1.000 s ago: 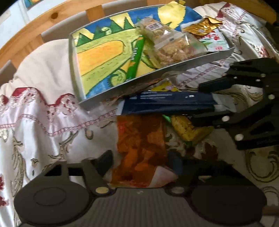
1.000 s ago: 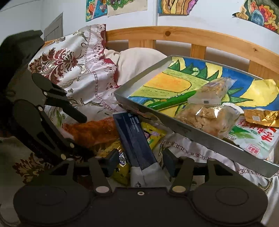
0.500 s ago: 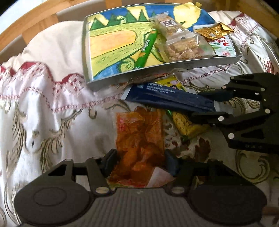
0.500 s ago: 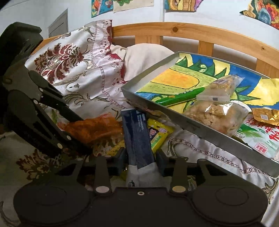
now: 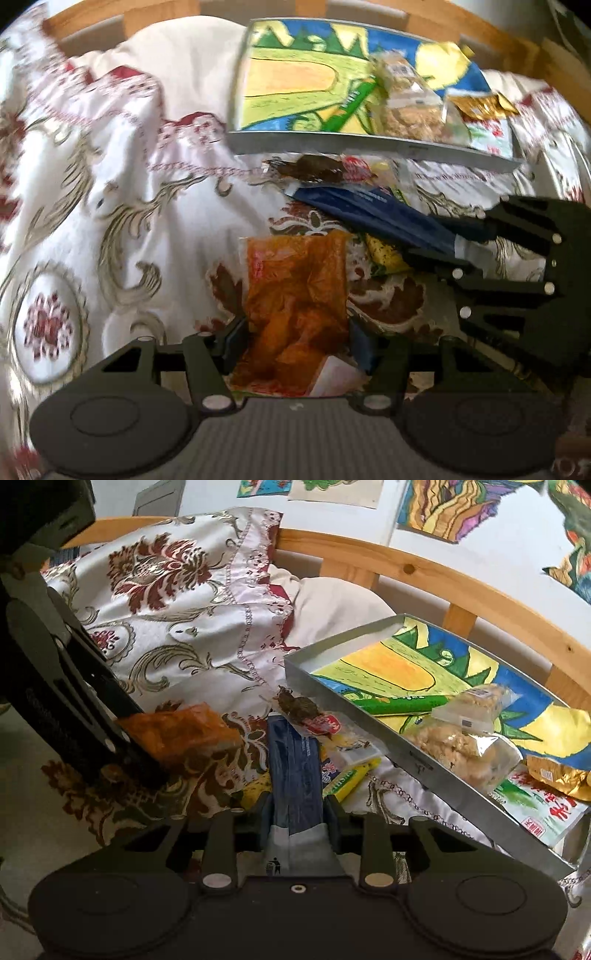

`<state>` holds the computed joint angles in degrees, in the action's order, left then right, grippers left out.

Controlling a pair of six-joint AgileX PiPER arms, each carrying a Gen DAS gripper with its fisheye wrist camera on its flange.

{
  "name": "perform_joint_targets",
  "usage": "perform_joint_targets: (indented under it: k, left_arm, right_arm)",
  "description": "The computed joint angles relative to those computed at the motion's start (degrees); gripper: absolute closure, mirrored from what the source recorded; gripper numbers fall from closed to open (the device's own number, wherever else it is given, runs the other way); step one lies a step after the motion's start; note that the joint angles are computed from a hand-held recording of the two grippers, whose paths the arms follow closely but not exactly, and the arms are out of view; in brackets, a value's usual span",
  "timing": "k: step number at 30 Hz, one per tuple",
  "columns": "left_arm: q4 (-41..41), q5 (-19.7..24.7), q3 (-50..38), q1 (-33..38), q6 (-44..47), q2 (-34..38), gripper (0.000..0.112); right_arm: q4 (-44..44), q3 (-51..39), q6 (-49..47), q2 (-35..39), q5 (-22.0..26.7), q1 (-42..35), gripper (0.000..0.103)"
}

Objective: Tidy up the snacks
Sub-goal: 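Carry the orange bag with the left tool into the tray while the right tool carries the blue packet there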

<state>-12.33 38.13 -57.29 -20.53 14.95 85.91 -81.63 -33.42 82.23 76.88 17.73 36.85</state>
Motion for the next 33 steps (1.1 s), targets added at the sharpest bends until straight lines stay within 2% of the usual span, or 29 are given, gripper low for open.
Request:
perform_joint_targets:
  k: [5,8,13,19,23,29,33]
  left_arm:
    - [4.4,-2.6,4.1,-1.7,-12.4,-4.1,0.050]
    - [3.4,-4.1,6.6,-1.7,-13.5,-6.9,0.050]
    - [5.1,-6.7,9.5,-3.8,-14.4,-10.3,0.050]
    - [4.6,-7.4,9.8,-4.7,-14.7,-11.3,0.050]
    - [5.2,-8.0,8.7,-5.2,-15.6,-10.2,0.050]
    - [7.5,-8.4,2.1,-6.9,-17.7,-5.6,0.050]
    - [5.7,-5.5,-5.8,-7.4,-17.6,-0.2,0.050]
  right_arm:
    - [-0.9,0.0,-1.5,0.3,5.7,4.8,0.072]
    - [-2.3,-0.2,-2.7,1.2,11.3,8.7,0.072]
    - [-3.1,-0.4,-3.9,1.7,16.9,11.2,0.072]
    - [-3.1,0.3,-5.1,0.1,23.7,14.2,0.072]
    - [-3.8,0.4,-4.8,-0.5,26.0,14.8,0.072]
    - [-7.2,0.9,-1.8,-1.2,28.3,14.7,0.072]
    - [-9.7,1.3,1.2,-1.8,28.2,11.8,0.072]
